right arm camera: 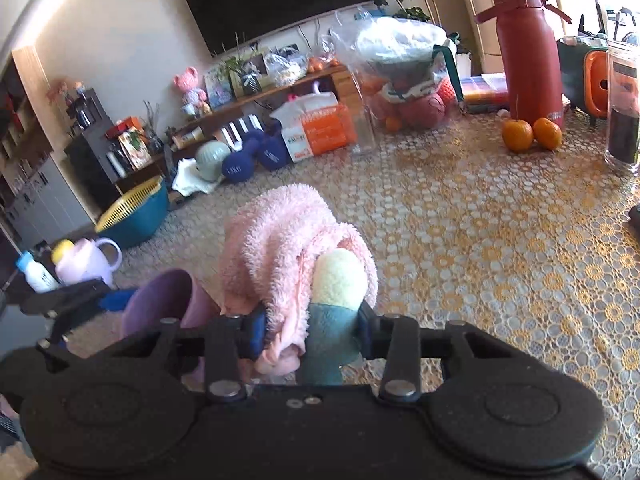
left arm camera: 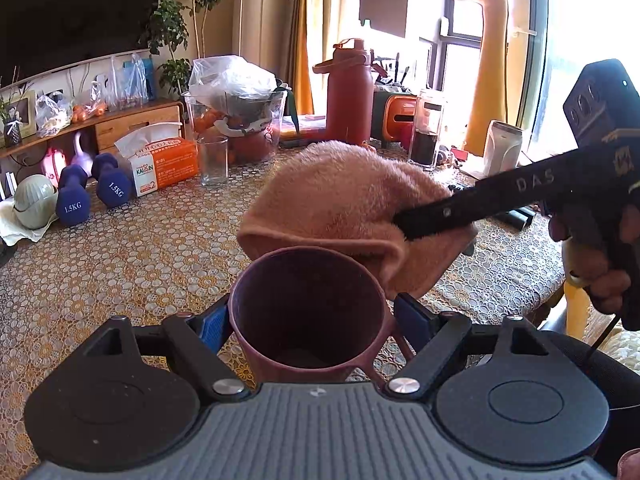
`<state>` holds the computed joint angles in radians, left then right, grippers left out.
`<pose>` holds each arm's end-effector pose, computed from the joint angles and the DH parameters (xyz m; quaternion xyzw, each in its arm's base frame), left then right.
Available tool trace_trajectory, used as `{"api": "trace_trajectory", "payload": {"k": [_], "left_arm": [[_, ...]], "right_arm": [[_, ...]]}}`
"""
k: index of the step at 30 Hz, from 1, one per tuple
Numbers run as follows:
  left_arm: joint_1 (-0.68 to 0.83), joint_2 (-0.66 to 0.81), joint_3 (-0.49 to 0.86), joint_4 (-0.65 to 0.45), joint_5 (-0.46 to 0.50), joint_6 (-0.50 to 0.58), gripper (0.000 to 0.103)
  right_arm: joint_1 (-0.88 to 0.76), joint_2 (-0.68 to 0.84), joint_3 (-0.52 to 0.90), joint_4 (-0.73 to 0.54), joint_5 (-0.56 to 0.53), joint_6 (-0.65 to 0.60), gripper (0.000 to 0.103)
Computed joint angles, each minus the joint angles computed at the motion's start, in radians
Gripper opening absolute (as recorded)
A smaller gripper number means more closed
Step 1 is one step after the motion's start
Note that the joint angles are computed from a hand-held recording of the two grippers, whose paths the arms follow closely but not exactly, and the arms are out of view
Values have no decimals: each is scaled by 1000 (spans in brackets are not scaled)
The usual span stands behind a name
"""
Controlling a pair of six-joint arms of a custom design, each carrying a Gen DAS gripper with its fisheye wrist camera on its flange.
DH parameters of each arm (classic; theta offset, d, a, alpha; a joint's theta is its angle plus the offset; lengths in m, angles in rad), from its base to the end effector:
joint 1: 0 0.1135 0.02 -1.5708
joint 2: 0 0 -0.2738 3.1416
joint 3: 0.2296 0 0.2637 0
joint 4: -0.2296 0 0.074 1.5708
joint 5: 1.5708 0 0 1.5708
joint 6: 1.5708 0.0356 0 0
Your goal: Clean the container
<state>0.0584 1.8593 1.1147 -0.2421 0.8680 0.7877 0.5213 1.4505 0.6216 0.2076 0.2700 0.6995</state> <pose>0.3818 -0.0049 0.1652 0.4230 0.7686 -0.2600 0.4035 0.2588 0.1377 0.1735 0.1397 0.8723 0.1615 0.4398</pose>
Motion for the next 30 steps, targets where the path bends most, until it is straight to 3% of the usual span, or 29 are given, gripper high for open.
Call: {"api": "trace_trajectory", "payload": {"k": [4,9,15,19,22,30], "left_arm": [[-1,-7,-13,13,3,6,84],[1,-6,-11,9,5,-4,84],[2,-1,1,-12,7,9,85],[5,11,27,-51,11,22,85],[1,20,46,-64,2,3,85],[-95,-61,-38,52,-120,-5,85]], "right_arm": [[-46,31,26,39,-130,6,40],[-42,154,90,44,-155,21,40],[10,255,208,-63,-72,-108,40],[-11,225,204,-108,-114,-171,39],[-7,182,169,-151,-81,-199,39],[4,-32,-38,-107,-16,-106,39]]}}
